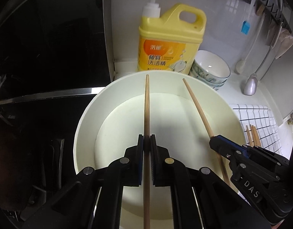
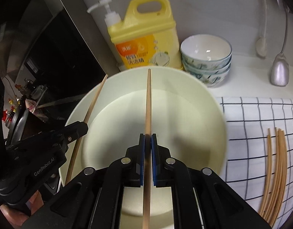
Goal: Organize utensils
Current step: 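Lift and carry the held chopsticks with both tools over the white basin, then open the right tool to drop its chopstick while the left tool releases its own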
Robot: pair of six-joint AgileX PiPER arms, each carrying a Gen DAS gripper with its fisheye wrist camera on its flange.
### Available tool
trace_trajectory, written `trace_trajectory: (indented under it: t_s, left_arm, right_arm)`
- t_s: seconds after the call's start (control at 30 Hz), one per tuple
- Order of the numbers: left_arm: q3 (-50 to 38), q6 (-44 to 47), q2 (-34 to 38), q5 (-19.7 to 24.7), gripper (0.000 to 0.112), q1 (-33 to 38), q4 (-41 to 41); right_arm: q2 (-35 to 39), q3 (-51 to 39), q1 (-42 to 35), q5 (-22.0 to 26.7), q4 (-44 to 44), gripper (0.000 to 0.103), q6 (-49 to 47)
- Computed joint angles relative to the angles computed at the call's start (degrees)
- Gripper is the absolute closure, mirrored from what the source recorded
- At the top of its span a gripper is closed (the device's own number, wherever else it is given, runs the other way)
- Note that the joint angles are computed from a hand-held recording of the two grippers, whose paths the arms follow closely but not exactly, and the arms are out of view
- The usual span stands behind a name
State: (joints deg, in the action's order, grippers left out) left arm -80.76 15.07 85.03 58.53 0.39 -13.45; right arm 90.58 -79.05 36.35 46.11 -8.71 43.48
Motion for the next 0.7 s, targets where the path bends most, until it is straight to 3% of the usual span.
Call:
trace_trajectory:
  t_s: [0.7]
  left_arm:
    - [-0.7, 2.4, 8.5, -1.2, 0.105, -0.3, 0.5]
  right_arm:
    - [9.2, -7.9, -2.8, 6.5, 3.1, 0.097, -0.6]
